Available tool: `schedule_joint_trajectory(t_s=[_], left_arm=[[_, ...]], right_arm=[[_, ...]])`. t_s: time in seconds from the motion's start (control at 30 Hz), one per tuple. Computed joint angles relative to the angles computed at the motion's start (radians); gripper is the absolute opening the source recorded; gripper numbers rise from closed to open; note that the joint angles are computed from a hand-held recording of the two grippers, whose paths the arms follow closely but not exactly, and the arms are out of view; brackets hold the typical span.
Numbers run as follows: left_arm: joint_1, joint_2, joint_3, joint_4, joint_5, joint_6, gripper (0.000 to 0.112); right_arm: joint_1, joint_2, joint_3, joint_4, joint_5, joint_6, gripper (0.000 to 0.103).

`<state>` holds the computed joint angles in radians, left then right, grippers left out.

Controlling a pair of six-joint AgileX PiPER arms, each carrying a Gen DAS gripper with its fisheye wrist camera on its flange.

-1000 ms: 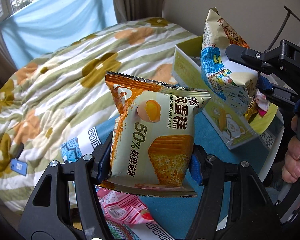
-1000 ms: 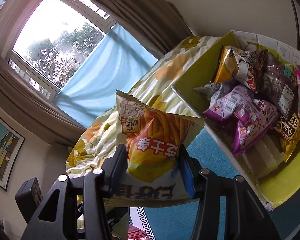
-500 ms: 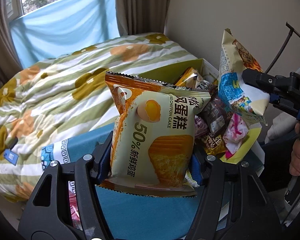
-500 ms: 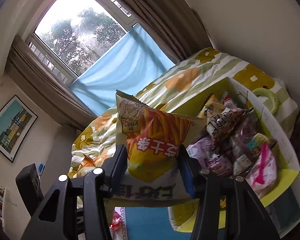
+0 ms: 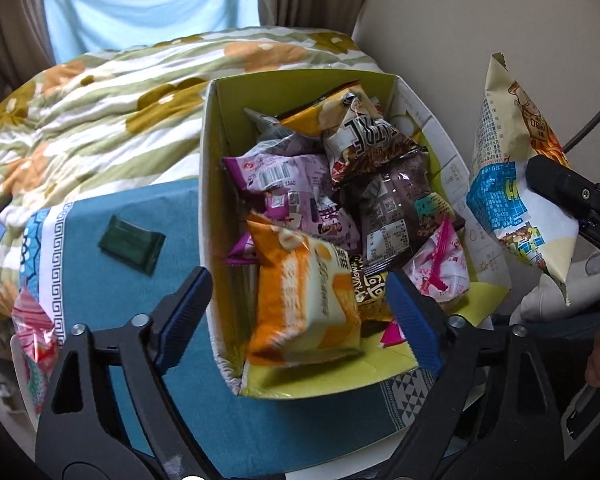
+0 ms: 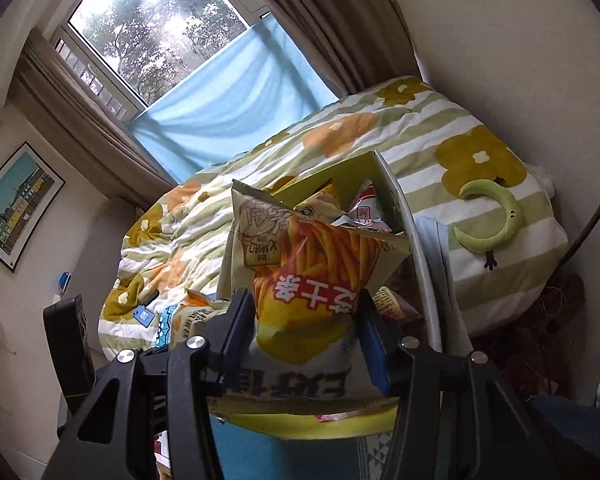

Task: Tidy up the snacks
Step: 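Carry both packets to the box while the left tool releases the cake packet inside, then lower the yellow Oishi bag into the box and open the right tool, then move both tools toward the pink striped bag and the dark green packet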

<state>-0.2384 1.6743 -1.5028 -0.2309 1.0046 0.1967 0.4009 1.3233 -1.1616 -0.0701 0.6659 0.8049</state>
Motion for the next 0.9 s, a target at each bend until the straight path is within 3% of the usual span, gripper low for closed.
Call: schedule_joint_trajectory(t_s=[0.27,0.57,0.73,0.77,0.8,0.87,0.9], left_arm=[[0.066,-0.142,0.178,0.034,-0.029,-0.043,0.095],[0.081,-0.137,0.148,0.110,-0.019,-0.059,0.095],[0.092,-0.134,0.136,0.118,-0.013,-0.058,0.095],[0.096,-0.134,0.137,0.115,-0.013,-0.056,0.095],[0.099,-0.133,0.138,0.112,-0.012,-0.055,0.095],[0.104,-0.133,0.143,0.109,-0.014,-0.053,0.095],[0.105,-0.134,0.146,0.109,-0.013,-0.054,0.095]], right_arm=[[0.066,-0.027,0.043,-0.164,-0.002,-0.027,0.047],[0.164,0.076,-0.038,-0.258,0.047,-0.022,0.048],[0.141,0.166,-0.074,-0.191,0.040,-0.064,0.050],[0.139,0.180,-0.080,-0.188,0.042,-0.062,0.060],[0.137,0.190,-0.082,-0.186,0.043,-0.060,0.077],[0.136,0.192,-0.070,-0.182,0.030,-0.059,0.100],[0.142,0.184,-0.060,-0.189,0.022,-0.049,0.102]])
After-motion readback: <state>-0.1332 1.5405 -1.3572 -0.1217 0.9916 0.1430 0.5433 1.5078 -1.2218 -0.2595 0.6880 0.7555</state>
